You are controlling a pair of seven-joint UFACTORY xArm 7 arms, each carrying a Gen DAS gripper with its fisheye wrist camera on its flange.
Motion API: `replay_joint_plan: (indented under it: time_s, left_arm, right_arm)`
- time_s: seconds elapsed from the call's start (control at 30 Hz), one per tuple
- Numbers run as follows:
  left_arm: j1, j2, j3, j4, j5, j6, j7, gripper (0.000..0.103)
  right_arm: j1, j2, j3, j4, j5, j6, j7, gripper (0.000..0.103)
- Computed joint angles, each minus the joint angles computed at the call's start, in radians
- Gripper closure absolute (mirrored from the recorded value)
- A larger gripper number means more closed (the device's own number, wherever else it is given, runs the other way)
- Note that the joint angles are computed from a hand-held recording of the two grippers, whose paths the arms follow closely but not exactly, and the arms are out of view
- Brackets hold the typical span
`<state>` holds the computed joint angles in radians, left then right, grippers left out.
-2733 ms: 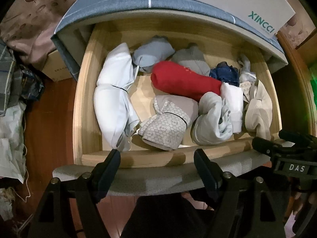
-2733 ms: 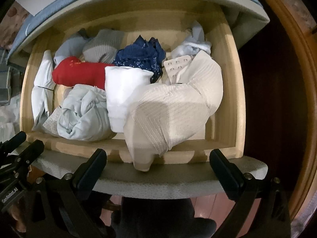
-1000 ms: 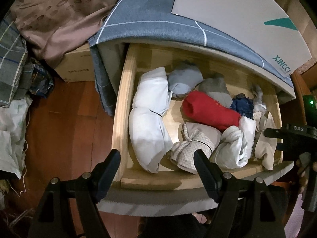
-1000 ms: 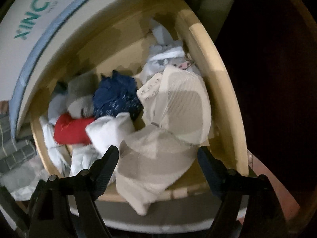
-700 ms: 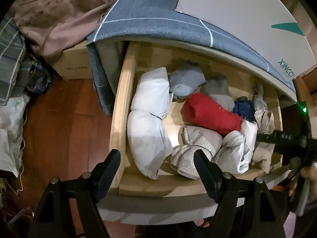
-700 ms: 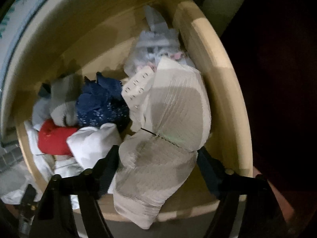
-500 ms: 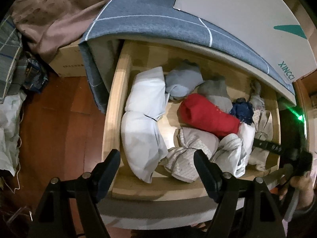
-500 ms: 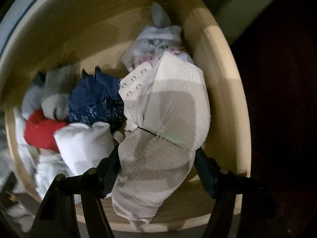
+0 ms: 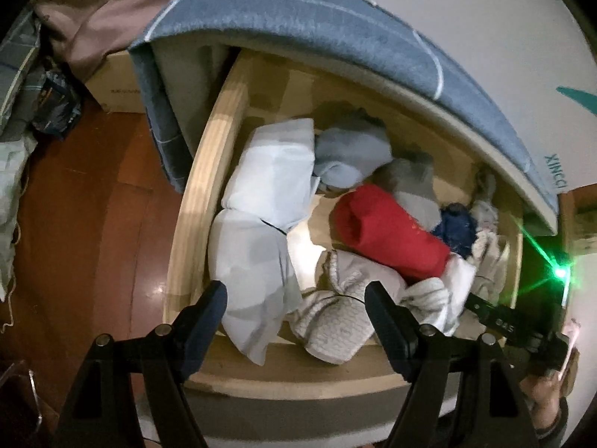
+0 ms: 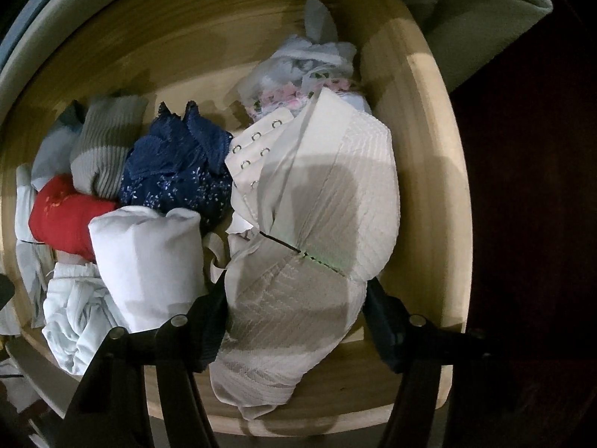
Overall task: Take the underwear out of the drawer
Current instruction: 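Close the left tool on the pale grey rolled garment and lift it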
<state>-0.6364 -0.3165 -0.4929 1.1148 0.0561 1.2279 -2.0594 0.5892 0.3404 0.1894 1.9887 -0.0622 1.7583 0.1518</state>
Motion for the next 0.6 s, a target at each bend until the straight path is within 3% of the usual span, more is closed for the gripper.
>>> replay_joint_plan:
  time_s: [0.13, 0.47, 0.53, 0.6]
  left_arm:
    - [-0.004, 0.046, 0.005, 0.027, -0.014, 0.054, -0.008, 0.025]
    - [-0.015, 0.066, 0.051, -0.019, -0.060, 0.001, 0.014, 0.026]
    - [-0.014, 0.057, 0.056, -0.036, -0.063, -0.020, 0.017, 0.032]
    - [-0.011, 0.058, 0.060, -0.041, -0.068, -0.029, 0.029, 0.051]
  right_arm:
    - [0.007, 0.006, 0.002, 0.007, -0.003, 0.007, -0.003, 0.037]
    - [0.023, -0.005, 0.011, -0.021, 0.001, -0.004, 0.009, 0.034]
    - [0.025, -0.006, 0.012, -0.025, 0.001, -0.005, 0.010, 0.034]
    - [0.024, -0.016, 0.014, -0.046, 0.004, -0.026, 0.005, 0.033]
